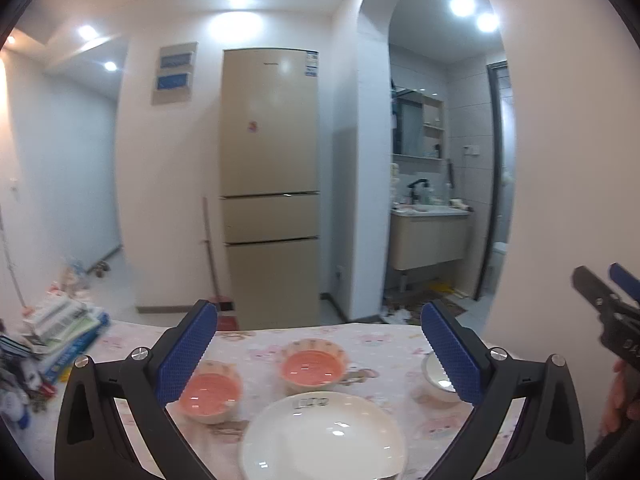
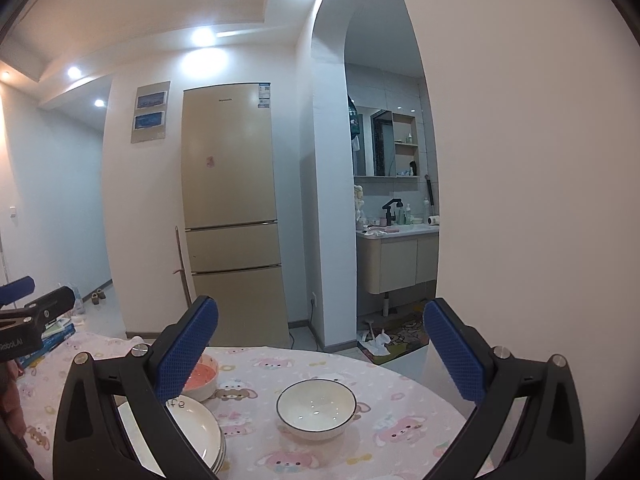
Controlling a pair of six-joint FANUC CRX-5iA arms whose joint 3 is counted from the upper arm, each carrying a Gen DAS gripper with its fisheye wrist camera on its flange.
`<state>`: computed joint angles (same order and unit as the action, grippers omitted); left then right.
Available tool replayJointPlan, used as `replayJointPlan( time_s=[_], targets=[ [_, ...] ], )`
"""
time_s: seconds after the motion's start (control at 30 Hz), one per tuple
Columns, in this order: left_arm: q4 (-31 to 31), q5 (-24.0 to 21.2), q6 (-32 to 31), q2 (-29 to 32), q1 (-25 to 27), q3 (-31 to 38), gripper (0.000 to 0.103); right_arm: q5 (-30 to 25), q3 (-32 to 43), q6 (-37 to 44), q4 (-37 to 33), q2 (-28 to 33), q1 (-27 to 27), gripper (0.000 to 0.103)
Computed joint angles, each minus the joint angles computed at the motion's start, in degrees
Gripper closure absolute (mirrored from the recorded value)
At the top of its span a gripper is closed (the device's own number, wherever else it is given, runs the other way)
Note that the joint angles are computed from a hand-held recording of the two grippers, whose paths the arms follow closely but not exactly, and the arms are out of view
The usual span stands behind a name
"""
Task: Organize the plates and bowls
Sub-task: 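Move both tools down toward the pink carrot-pattern bowl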
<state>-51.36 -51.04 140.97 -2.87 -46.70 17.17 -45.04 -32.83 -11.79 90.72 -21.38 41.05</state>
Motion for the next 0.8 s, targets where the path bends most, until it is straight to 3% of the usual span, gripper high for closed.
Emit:
replayJointPlan(
  time_s=[0.07,0.17,0.23,0.47,0.7,0.8],
  targets=[
    [7.5,6.2,-4.4,1.0,3.7,-0.8,0.0,0.7,0.3,0.7,-0.8,0.6,-1.1,0.001],
    [19.1,8.2,-15.0,4.7,7.2,1.5,0.0,3.2,1.9,3.5,-4.0,2.0,-3.2,0.001],
    [22.3,7.9,-18.1,7.5,7.9,4.0,0.0,5.4,2.8,5.2,-7.1,2.8,-4.8,0.001],
    [28.8,3.1,-24.5,16.2,10.4,12.7,0.009,9.0,5.9,10.0,-16.9,5.4,-8.2,0.005],
    [26.3,1.4,-21.5,14.5,13.5,13.4,0.009,13.5,11.9,17.4,-21.5,9.3,-8.6,0.006],
    [25.4,0.4,-21.1,13.3,15.3,13.1,0.009,17.2,16.4,22.7,-27.1,12.6,-8.0,0.006]
  ],
)
